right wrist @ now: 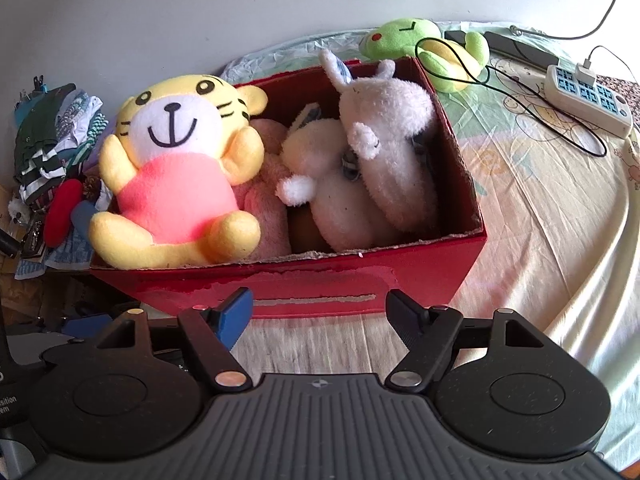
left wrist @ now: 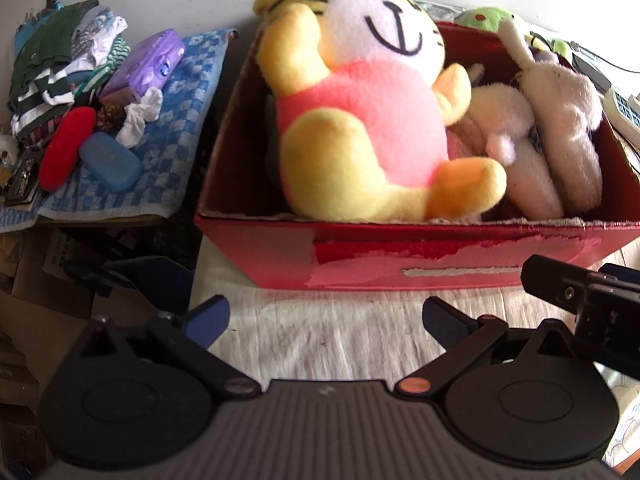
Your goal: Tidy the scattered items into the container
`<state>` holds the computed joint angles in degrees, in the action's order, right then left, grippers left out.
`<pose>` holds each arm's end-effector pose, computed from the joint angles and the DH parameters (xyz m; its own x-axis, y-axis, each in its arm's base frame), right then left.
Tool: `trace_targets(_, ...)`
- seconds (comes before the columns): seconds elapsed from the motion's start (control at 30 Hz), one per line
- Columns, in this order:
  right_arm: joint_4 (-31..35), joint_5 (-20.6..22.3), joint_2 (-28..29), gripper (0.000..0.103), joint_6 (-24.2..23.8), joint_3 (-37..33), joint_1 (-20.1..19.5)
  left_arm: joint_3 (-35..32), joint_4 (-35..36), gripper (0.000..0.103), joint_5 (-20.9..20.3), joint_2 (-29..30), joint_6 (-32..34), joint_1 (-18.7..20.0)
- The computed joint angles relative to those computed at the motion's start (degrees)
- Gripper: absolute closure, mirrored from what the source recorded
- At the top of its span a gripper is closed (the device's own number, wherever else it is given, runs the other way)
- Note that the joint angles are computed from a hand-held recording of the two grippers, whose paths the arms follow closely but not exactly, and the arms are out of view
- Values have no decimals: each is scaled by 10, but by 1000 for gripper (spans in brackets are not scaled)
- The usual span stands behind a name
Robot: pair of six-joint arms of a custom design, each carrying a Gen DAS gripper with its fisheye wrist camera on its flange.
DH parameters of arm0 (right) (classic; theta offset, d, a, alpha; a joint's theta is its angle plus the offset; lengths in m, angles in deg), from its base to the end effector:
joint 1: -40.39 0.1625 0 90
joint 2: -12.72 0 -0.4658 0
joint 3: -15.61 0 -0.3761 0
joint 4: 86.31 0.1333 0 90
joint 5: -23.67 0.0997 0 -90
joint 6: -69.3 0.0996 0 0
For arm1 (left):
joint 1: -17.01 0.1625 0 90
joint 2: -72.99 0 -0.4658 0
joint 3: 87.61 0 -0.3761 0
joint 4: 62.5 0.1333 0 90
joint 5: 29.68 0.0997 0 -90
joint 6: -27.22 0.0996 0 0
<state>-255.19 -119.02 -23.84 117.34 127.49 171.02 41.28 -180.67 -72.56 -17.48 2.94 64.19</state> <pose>0.4140 -0.3994 0.0221 -0.8124 0.3244 0.4846 -0.0686 0.7721 -0.6318 -0.1049 -0.4167 0.3101 -0.6492 0.2120 -0.7305 0.4409 0.8875 -0.1343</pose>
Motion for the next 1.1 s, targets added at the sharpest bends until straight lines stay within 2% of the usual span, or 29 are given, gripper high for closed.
trace_targets(0.37, 23, -9, -11, 25, 42, 13, -7, -3, -7, 1, -30, 23, 13, 17)
trace_targets(0.53, 35, -22, -23, 25, 67, 26, -12, 2, -15, 1, -42, 33, 32, 8)
trace_targets(0.77, 83, -36, -48, 25, 134, 48, -21, 7, -25, 1, -63, 56, 61, -7)
trace_targets(1.1, 136, -50, -58, 24, 169, 52, -28, 7, -27, 1, -72, 78, 72, -21)
